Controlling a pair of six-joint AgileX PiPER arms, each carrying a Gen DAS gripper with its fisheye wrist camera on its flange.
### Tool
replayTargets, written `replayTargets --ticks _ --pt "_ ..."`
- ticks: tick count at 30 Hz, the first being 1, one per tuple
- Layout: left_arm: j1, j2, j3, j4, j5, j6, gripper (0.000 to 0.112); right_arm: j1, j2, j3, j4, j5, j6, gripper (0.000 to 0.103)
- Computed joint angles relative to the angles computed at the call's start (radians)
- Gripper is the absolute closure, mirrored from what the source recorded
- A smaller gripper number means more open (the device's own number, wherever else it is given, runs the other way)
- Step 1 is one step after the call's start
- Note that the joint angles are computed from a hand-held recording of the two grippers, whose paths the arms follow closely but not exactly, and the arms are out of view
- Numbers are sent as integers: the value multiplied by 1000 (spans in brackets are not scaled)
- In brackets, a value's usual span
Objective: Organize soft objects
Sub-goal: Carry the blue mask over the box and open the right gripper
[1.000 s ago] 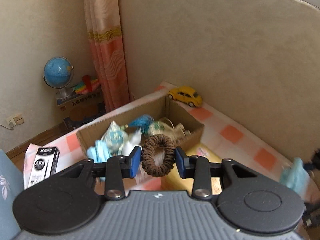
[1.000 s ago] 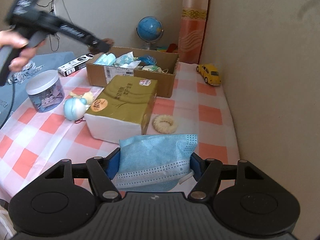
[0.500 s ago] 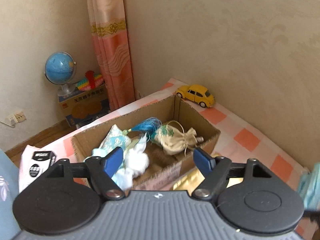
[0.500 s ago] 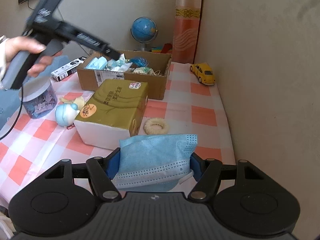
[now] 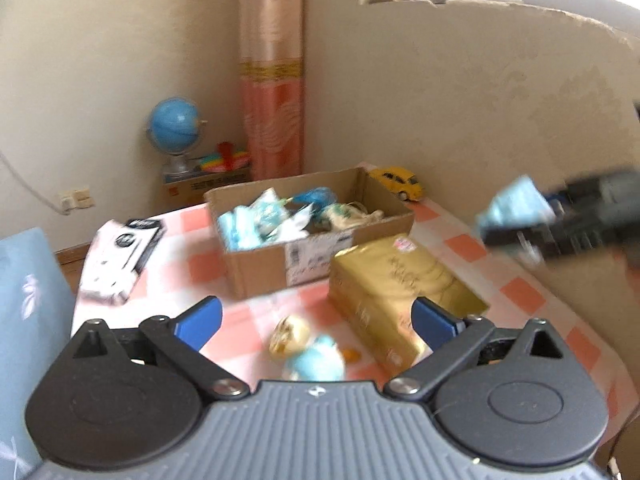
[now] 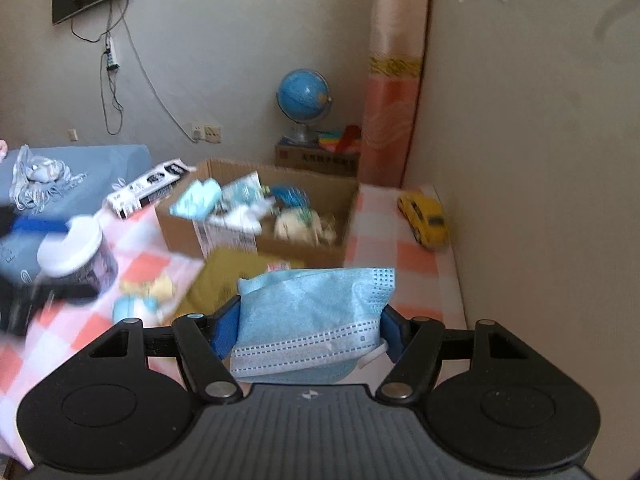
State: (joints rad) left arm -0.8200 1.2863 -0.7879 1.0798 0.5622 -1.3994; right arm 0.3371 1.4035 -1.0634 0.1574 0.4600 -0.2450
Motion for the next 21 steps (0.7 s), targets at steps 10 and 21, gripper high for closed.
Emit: replayTargets --ticks 10,21 --pt "-142 -39 86 58 195 -180 12 35 427 -547 30 162 -31 30" --pt "-182 -41 95 21 282 -222 12 43 855 -1173 -76 438 198 13"
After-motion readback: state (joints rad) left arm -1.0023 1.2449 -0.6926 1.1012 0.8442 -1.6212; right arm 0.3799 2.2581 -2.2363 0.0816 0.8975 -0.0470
